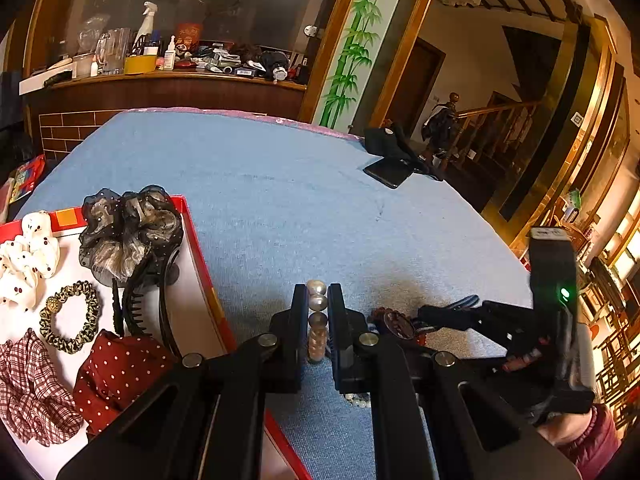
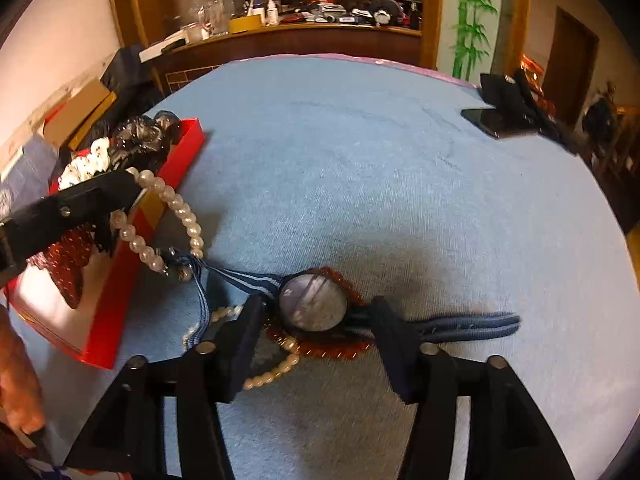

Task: Organize jewelry
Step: 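Grasp the watch face with the right tool while the left tool lifts the pearl bracelet, then lift the watch by its strap with the right tool while the left tool holds the pearls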

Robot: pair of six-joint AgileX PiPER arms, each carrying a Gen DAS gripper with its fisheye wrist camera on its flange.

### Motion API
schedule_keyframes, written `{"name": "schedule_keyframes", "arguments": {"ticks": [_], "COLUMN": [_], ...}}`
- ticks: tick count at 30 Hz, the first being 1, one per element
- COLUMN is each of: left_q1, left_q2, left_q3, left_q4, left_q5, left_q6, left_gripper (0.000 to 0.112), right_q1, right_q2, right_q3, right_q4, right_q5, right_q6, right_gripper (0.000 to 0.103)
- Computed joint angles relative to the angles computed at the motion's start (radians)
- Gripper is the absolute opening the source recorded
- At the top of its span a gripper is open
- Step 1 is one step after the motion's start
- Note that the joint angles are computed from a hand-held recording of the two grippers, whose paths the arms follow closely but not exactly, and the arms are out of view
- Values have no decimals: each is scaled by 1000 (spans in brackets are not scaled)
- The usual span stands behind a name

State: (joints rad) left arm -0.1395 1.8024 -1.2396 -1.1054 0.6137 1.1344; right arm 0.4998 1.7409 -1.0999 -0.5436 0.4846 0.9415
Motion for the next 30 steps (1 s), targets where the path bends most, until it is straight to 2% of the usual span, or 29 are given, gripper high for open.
{"name": "schedule_keyframes", "arguments": {"ticks": [3,5,9,10,13,16,20,22,23,25,26,29,30], "left_q1": [-4,-6,-6,-8,-17,-23,-23,-26,-26,-25,-25,-27,-28], "left_q2": [-3,-3,-3,-4,-3,0,0,4,6,3,2,3,3], "left_q3": [4,3,4,5,8,7,8,6,4,8,9,11,10], "left_q4": [3,3,3,2,3,8,0,5,7,1,-1,1,5], "left_q5": [-5,-6,-7,-8,-15,-20,-22,-24,-22,-21,-21,-19,-18], "left_q6": [2,1,1,3,7,6,11,6,6,17,20,21,17], "left_gripper": [9,9,9,9,9,9,9,9,9,9,9,9,9], "right_q1": [-36,-36,-24,-32,-62,-113,-120,-102,-97,-74,-71,-34,-34], "right_q2": [30,26,6,-12,-92,-132,-151,-159,-155,-134,-113,-94,-91], "right_q3": [-16,-6,13,28,93,138,153,151,164,149,135,123,124], "right_q4": [85,66,-47,-49,-41,71,-5,-97,-151,-209,-239,-334,-334], "right_q5": [-30,-42,-52,-67,-141,-202,-163,-114,-117,-70,-60,-3,-1], "right_q6": [-79,-68,80,97,144,78,179,272,329,386,411,495,493], "right_gripper": [67,67,50,34,21,20,18,27,30,42,43,40,35]}}
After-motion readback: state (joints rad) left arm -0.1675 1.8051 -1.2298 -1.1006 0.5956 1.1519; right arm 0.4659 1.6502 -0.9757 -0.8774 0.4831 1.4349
